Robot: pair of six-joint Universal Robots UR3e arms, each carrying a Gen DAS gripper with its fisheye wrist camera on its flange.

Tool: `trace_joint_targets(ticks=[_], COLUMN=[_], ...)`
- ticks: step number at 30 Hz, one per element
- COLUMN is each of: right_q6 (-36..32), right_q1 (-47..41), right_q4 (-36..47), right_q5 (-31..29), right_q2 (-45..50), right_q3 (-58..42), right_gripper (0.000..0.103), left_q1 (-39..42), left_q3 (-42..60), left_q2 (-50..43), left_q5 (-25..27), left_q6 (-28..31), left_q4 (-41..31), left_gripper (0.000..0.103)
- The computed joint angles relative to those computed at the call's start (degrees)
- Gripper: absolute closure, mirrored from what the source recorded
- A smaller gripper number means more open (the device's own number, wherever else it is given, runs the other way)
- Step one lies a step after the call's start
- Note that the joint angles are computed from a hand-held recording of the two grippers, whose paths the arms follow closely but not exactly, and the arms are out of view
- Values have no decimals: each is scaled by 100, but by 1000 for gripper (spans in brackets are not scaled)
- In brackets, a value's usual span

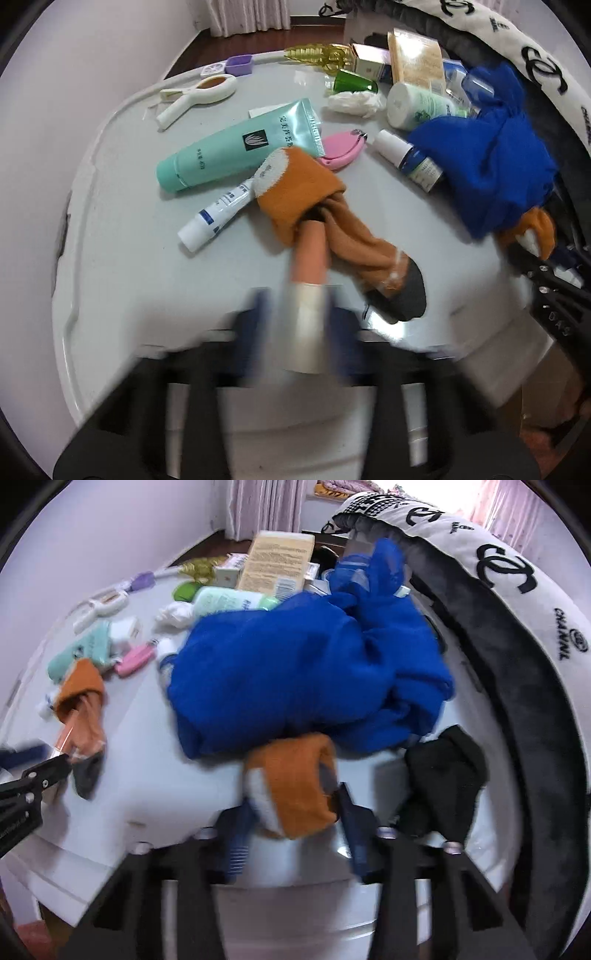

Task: Collect trash
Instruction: 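Grasp the beige lipstick tube with the left tool while the right tool grasps the orange sock, then lower the lipstick tube into the cardboard box and open the left tool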

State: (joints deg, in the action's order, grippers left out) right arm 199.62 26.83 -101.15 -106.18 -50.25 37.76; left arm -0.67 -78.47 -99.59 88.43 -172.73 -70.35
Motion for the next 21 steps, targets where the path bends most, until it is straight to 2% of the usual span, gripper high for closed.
trace_joint_targets(ticks=[1, 2, 5, 7, 12, 17, 21], right_q6=[66, 66, 189, 203, 136, 135, 304], right_q1=[10, 10, 8, 90, 374, 818, 1280], right_q4=[37, 37, -158, -172, -228, -280, -358], right_q5=[80, 80, 231, 177, 225, 309, 323], right_q2=[-42, -42, -491, -573, -1156, -1853, -2449], right_q3=[-16, -16, 521, 528, 836, 1385, 2050], right_gripper=[76, 78, 79, 79, 79, 79, 79], left_q1=[-3, 24, 131, 192, 241, 477, 796], left_q3=[-38, -315, -516, -622, -1041, -1513, -1874], left_q2=[38, 182, 498, 724, 1813, 3094, 4168], left_q5=[-19, -93, -235, -305, -282, -396, -573], left_q6=[27, -13, 37, 107, 295, 647, 899], left_q4=[-11, 280, 134, 95, -240, -913, -1801], left_gripper=[85, 85, 85, 85, 85, 85, 85])
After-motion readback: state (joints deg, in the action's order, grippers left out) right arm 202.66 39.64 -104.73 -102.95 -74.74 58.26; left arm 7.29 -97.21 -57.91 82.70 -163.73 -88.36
